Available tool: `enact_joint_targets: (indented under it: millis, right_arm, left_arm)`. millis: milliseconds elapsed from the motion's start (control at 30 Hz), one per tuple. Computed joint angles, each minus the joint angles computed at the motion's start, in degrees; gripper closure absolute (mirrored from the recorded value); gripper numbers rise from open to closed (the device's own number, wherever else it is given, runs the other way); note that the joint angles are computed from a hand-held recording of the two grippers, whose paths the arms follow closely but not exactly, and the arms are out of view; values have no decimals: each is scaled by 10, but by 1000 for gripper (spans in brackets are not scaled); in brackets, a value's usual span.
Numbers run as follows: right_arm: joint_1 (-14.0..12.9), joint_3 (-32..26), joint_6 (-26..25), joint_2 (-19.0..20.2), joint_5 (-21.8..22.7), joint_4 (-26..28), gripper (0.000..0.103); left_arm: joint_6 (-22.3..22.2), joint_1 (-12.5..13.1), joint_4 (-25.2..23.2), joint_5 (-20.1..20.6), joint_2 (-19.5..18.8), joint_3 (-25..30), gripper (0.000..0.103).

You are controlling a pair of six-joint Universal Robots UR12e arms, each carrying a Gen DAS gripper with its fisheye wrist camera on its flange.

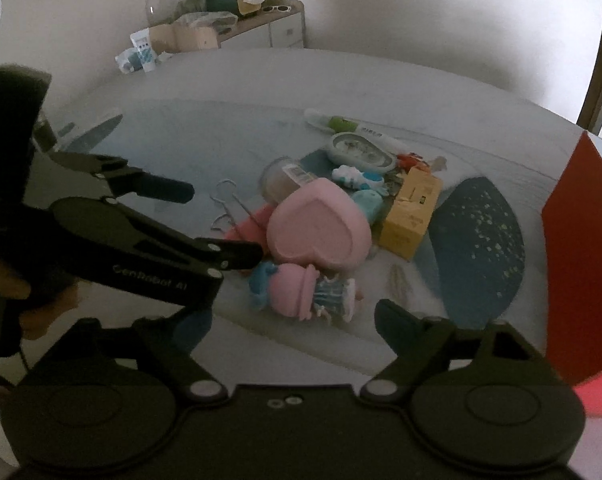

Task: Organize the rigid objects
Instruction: 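Withdraw both tools from the box back toward the object pile, then grasp the pink binder clip with the left tool while the right tool grasps the pink doll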

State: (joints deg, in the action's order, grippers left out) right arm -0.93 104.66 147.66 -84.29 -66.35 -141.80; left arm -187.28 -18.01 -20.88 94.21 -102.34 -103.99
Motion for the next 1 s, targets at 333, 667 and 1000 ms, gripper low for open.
enact_joint_targets:
  millis: [333,667,1000]
  right_arm:
    - [9,0,-14,15,-24,-30,20]
    - [11,0,-17,23,-28,-43,34]
    - [-2,3,10,15,-21,-28,44]
  left_arm:
    - [38,-1,-2,-18,-11,10,39]
    - [52,-4,-10,-14,-19,19,56]
    - [68,-14,-11,-2,-20,21,69]
